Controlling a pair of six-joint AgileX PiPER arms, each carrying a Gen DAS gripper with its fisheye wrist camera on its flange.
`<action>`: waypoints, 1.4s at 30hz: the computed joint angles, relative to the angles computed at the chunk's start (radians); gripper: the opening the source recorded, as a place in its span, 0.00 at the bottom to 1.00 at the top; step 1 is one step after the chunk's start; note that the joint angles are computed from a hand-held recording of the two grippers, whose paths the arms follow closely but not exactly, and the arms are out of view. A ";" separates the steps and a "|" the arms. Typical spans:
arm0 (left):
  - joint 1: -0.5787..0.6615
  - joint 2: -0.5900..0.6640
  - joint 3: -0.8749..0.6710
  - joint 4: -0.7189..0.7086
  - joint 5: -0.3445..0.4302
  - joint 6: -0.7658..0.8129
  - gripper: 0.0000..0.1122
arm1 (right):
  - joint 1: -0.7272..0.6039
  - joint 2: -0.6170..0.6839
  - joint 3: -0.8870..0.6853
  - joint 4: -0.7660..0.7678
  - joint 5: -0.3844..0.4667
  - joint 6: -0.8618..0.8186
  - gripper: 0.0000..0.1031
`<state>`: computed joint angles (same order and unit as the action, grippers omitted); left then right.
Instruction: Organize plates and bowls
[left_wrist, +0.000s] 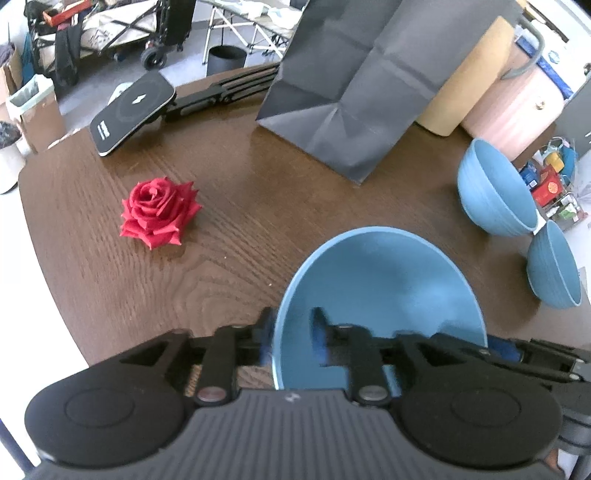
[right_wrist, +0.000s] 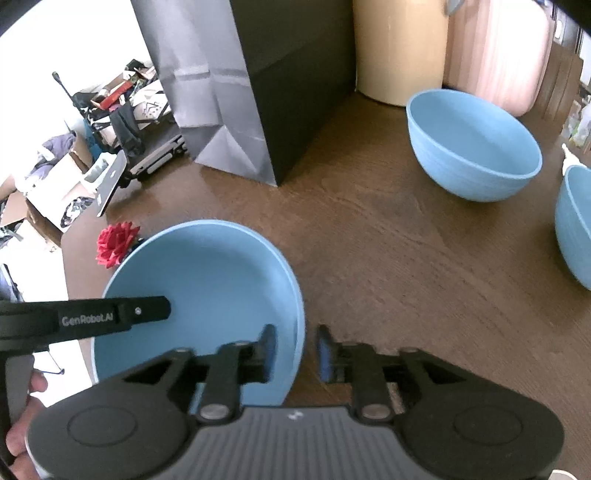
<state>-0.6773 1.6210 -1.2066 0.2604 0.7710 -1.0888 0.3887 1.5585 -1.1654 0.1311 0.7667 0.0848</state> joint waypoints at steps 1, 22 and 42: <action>-0.010 -0.007 0.004 0.026 0.000 -0.019 0.43 | -0.002 -0.012 0.010 -0.002 -0.010 -0.001 0.45; -0.351 -0.204 0.176 0.581 0.123 -0.546 0.92 | -0.091 -0.402 0.327 0.072 -0.168 -0.037 0.93; -0.611 -0.181 0.158 0.725 0.295 -0.757 0.92 | -0.457 -0.733 0.441 0.275 0.020 -0.359 0.97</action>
<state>-1.2881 1.4398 -1.0487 0.9859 1.0663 -1.8458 -0.0679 0.8250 -0.7241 0.4061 0.7863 -0.2745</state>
